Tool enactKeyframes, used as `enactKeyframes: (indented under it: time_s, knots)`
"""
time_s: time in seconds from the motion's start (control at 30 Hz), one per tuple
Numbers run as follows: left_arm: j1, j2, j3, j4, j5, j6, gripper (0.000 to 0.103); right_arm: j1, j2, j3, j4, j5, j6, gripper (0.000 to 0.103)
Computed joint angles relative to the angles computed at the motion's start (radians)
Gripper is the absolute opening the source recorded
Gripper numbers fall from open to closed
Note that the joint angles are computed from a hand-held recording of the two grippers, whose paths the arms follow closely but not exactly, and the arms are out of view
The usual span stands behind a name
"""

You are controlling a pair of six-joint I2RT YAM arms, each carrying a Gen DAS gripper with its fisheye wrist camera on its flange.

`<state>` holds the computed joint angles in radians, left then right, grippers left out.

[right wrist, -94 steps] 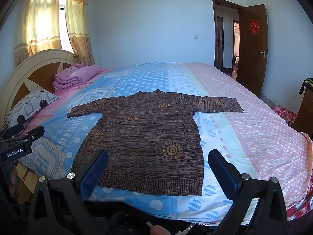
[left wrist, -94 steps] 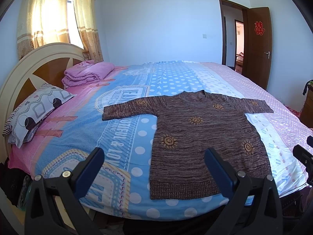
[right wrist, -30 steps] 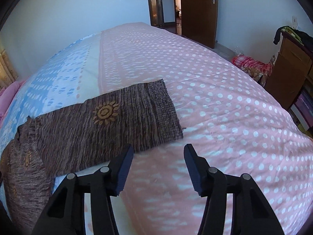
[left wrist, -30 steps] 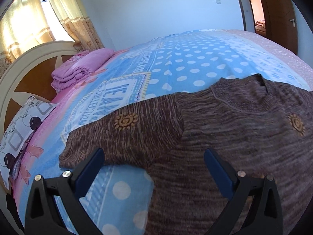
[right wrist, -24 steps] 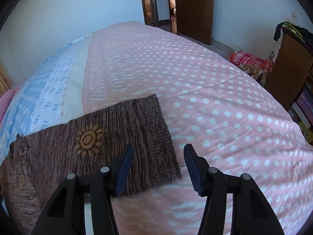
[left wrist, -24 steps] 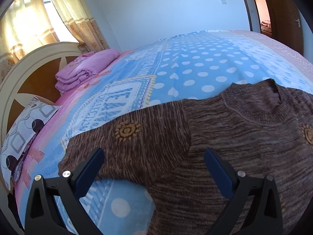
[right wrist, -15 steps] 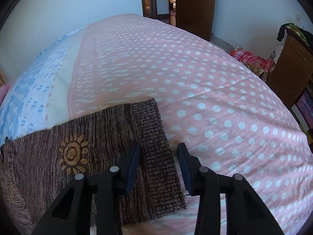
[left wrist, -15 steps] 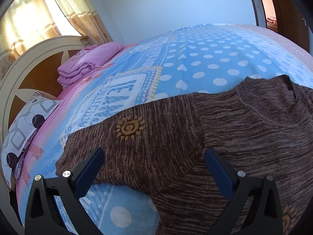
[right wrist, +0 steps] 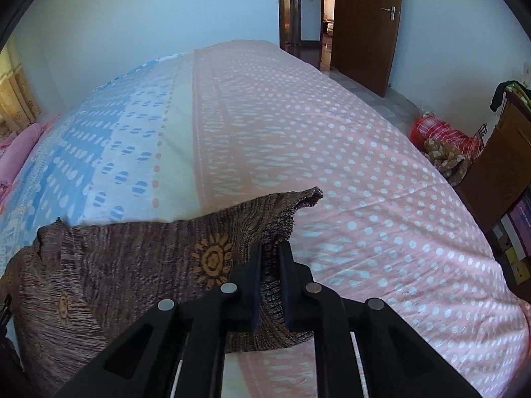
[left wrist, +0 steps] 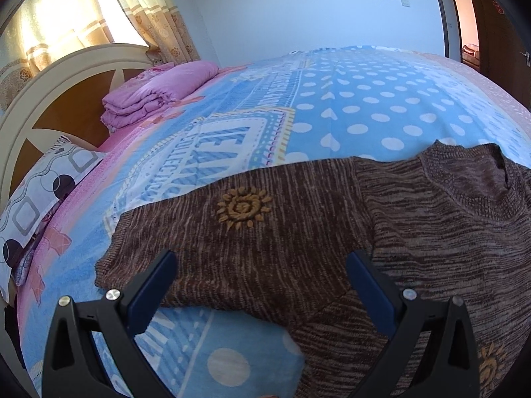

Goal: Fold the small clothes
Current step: 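Lift the held sleeve with the right gripper, lay it across the body, release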

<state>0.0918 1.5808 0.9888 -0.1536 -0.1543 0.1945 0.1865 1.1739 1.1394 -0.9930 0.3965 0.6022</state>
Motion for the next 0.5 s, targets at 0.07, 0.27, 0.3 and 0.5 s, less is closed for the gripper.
enactKeyframes:
  time_s: [0.07, 0.27, 0.3, 0.5]
  knots:
    - [0.015, -0.002, -0.002, -0.001, 0.021, -0.003, 0.103, 0.079, 0.026, 0.082, -0.047, 0.047, 0.037, 0.009]
    - [0.040, -0.020, -0.031, 0.009, 0.080, -0.008, 0.103, 0.303, 0.169, 0.359, -0.200, 0.165, 0.133, 0.009]
    - [0.042, -0.022, -0.036, 0.012, 0.089, -0.009, 0.103, 0.333, 0.200, 0.408, -0.228, 0.180, 0.146, 0.009]
    - [0.073, -0.025, -0.037, 0.008, 0.159, -0.022, 0.103, 0.501, 0.430, 0.714, -0.361, 0.225, 0.213, 0.009]
